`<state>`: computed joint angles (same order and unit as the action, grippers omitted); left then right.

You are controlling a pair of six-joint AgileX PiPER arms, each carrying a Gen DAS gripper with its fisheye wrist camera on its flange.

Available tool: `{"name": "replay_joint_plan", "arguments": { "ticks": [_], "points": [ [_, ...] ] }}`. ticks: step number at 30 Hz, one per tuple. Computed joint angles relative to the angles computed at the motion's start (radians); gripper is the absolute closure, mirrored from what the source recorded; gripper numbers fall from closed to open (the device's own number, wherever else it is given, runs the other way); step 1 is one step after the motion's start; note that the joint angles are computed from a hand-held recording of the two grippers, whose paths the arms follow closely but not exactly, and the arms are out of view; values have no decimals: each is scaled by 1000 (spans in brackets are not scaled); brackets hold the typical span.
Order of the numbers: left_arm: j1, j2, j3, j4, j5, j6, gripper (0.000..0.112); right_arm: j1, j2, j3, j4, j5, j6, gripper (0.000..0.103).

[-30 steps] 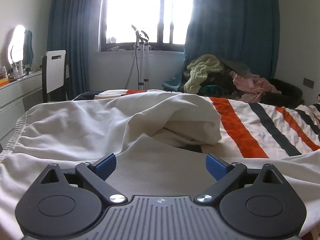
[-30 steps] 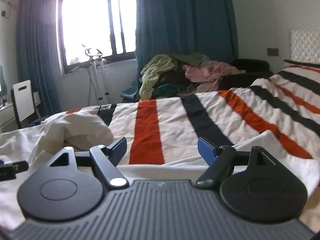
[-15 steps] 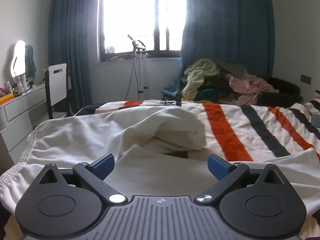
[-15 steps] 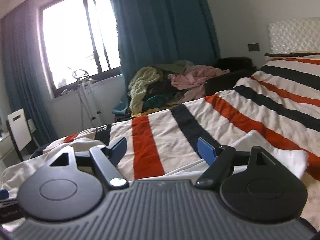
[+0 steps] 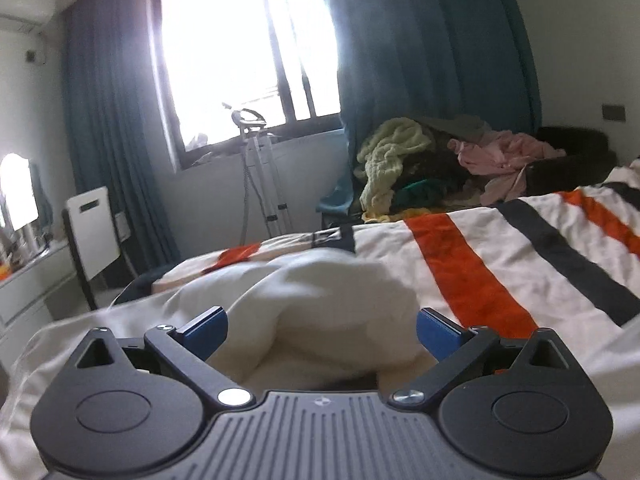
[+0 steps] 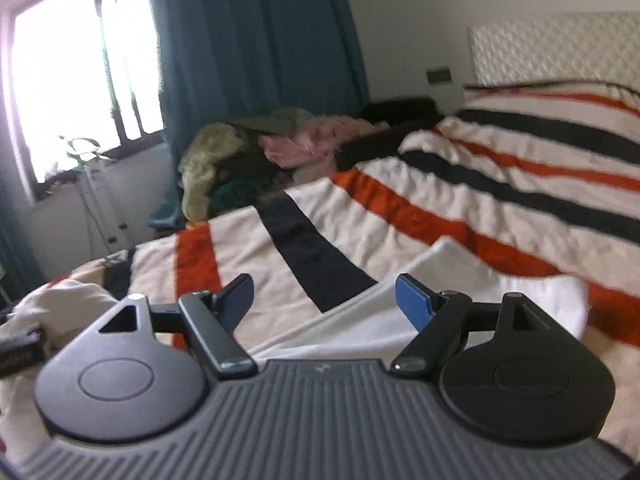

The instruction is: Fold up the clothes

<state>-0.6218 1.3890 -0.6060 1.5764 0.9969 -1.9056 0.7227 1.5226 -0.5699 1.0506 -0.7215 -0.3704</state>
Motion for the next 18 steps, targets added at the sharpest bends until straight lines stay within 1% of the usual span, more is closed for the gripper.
{"name": "replay_joint_plan", "arguments": {
  "ticks": [2,4,5,7,10,12,14,15,16,17,18],
  "points": [
    [70,133,-96,80,-50,-7,12,-17,73,-42,-22,1,14,23],
    [99,265,-196,130,-63,11,12,-23,135,-76,-52,-4,21,23],
    [107,335,-258,128,-64,54,12,-32,160,-90,-76,2,35,23],
    [117,477,-398,92,-50,177,12,-40,205,-120,-102,4,38,23],
    [142,670,-596,15,10,336,18,-33,267,-166,-89,-17,-13,23],
    [166,747,-679,-25,21,405,21,-24,302,-189,-94,-48,-41,24],
    [191,786,-713,-35,14,439,26,-21,323,-203,-109,-62,-50,24],
    [201,797,-717,-34,13,447,32,-21,332,-210,-111,-65,-58,24],
    [212,798,-709,-23,1,445,41,-21,342,-217,-113,-67,-67,24],
    [225,791,-695,-10,-24,439,47,-24,346,-220,-115,-61,-66,24],
    [237,780,-684,-6,-52,437,59,-31,347,-222,-122,-46,-56,24]
  ]
}}
